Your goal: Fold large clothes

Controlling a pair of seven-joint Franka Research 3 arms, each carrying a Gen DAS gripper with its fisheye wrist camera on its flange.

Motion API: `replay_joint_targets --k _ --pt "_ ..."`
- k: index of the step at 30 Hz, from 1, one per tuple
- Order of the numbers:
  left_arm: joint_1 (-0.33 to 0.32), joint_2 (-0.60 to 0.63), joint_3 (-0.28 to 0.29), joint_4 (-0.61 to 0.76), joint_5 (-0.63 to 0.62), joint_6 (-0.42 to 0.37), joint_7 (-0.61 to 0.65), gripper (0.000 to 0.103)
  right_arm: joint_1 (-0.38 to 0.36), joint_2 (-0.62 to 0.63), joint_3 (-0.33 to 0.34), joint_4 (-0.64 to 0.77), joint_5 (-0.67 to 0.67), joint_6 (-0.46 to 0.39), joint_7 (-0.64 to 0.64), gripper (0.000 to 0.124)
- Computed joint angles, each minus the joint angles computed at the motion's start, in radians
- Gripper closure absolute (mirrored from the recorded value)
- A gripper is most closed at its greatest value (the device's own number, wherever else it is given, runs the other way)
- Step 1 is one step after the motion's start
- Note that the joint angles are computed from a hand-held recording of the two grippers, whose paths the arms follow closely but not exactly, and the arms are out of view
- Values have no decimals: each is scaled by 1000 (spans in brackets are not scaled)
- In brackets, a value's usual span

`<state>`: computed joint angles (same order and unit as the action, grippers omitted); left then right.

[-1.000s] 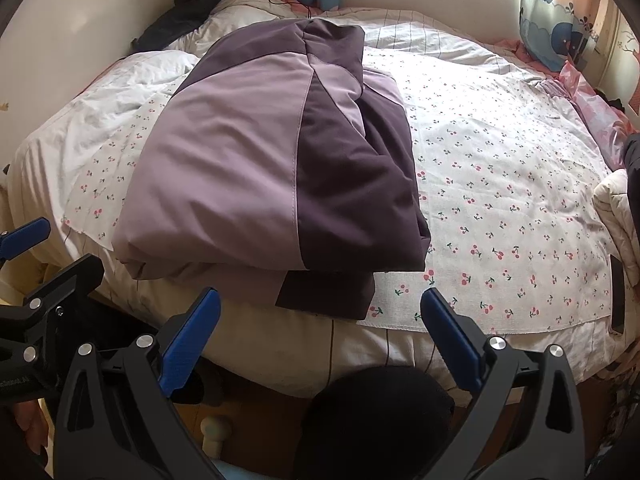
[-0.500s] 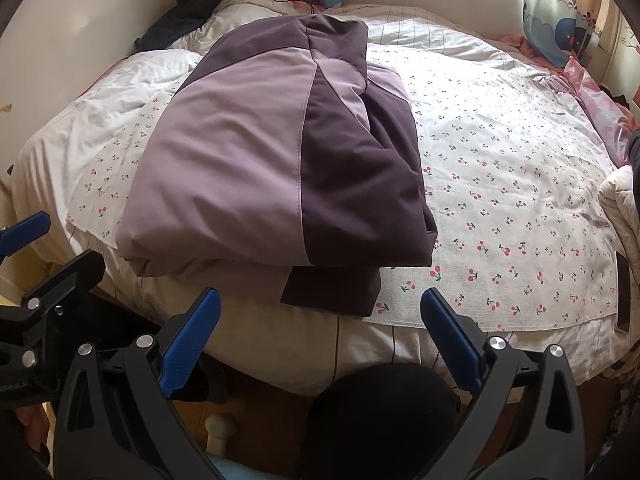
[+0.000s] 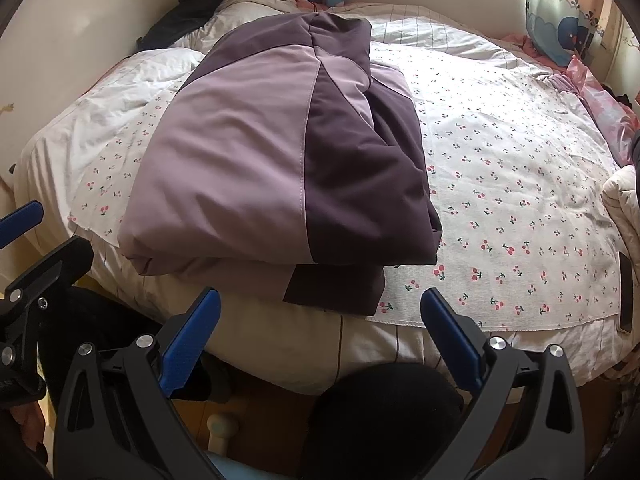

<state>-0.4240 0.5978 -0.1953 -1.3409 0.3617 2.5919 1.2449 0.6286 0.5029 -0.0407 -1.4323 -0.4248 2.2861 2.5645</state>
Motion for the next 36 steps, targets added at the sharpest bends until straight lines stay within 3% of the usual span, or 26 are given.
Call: replay_joint_targets --k 9,21,25,31,36 --pt "17 14 -23 17 -39 -3 29 6 -9 3 2 -6 19 13 -15 27" --pt "-8 -2 2 -8 -4 28 -3 6 -12 -1 2 -18 27 25 -14 27" --pt "-12 0 6 -3 8 19 -12 6 -11 1 2 -15 30 25 -14 27" --pt "25 22 -42 28 -68 -14 41 6 -11 3 0 -15 31 23 -12 27" --pt "22 40 -37 48 -96 -42 51 6 -12 2 1 -22 37 26 -6 27"
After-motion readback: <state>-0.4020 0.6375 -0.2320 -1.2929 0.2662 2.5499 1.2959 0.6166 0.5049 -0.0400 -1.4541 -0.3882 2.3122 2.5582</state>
